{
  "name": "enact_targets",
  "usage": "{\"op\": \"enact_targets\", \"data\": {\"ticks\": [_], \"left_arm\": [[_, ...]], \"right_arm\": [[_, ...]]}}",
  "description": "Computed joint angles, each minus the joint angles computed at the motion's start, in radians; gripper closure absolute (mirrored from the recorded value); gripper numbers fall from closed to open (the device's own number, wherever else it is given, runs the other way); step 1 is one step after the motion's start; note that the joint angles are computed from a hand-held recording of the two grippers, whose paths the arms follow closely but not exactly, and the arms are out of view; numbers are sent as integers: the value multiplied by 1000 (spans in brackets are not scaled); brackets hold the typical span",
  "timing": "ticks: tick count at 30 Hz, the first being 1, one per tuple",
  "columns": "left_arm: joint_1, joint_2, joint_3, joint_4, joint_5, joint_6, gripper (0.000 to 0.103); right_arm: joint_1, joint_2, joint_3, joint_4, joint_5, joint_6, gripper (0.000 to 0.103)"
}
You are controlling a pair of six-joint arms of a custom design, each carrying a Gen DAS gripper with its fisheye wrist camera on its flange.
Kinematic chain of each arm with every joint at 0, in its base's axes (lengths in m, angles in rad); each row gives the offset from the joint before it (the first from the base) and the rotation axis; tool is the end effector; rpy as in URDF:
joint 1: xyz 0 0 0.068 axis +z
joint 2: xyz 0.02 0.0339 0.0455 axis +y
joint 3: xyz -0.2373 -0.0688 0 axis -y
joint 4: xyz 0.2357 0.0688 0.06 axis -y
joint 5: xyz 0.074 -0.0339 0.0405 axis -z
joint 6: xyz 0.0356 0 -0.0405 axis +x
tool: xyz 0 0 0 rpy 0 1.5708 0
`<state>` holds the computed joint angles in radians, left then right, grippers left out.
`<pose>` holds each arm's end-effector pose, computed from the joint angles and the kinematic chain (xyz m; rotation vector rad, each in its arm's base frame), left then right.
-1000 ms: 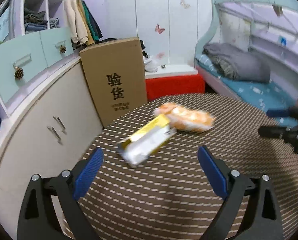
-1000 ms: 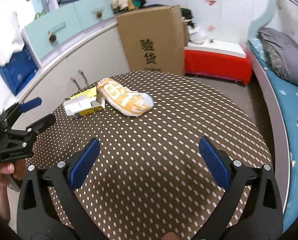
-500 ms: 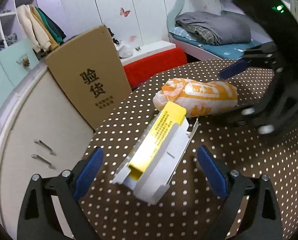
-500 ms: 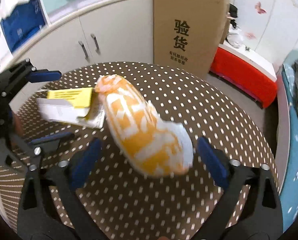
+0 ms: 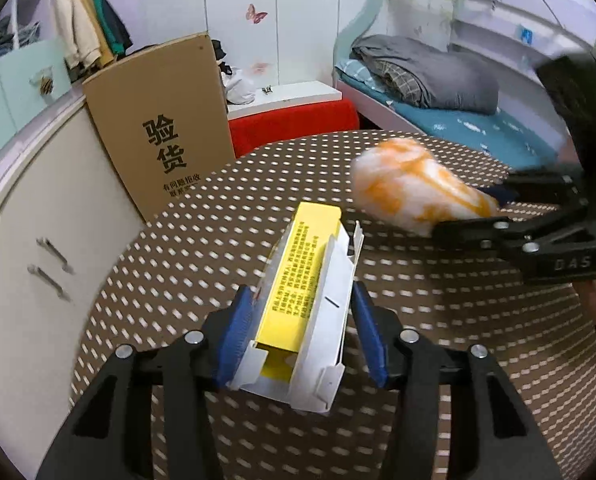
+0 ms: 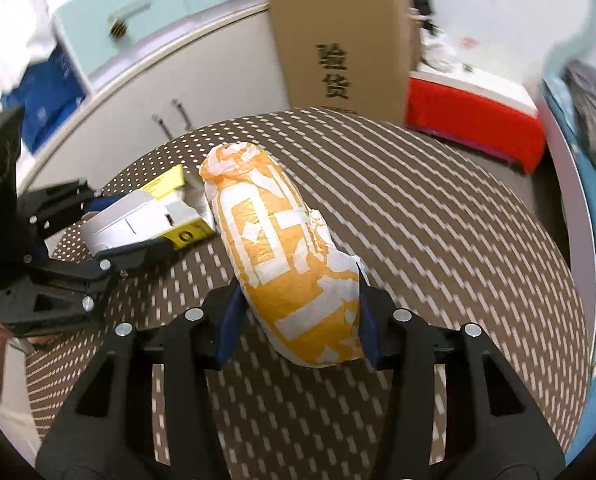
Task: Collect trash
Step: 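Carry both items to the white bin and open both grippers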
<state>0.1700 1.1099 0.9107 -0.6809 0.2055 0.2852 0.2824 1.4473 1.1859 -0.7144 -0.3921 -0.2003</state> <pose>0.2247 0.0312 0.2543 0.2294 2.4155 -0.0467 0.2785 0.0950 0.2575 -0.7498 2.4054 0.5307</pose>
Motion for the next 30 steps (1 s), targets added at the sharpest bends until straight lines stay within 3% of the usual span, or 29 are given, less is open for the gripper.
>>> {"op": "enact_targets", "data": {"ticks": [7, 15, 22, 30], "left_arm": [[-221, -180, -69, -83, -113, -246, 54], [-614, -254, -51, -148, -343, -571, 54], [-920, -121, 68, -147, -513, -752, 55], [-1110, 139, 293, -99, -566, -799, 55]], "right_arm": [[-284, -208, -132, -139, -149, -91, 56], [-669, -237, -74, -363, -332, -349, 56], [-939, -144, 25, -509, -426, -548, 55], [-1211, 78, 169, -578, -460, -690, 55]]}}
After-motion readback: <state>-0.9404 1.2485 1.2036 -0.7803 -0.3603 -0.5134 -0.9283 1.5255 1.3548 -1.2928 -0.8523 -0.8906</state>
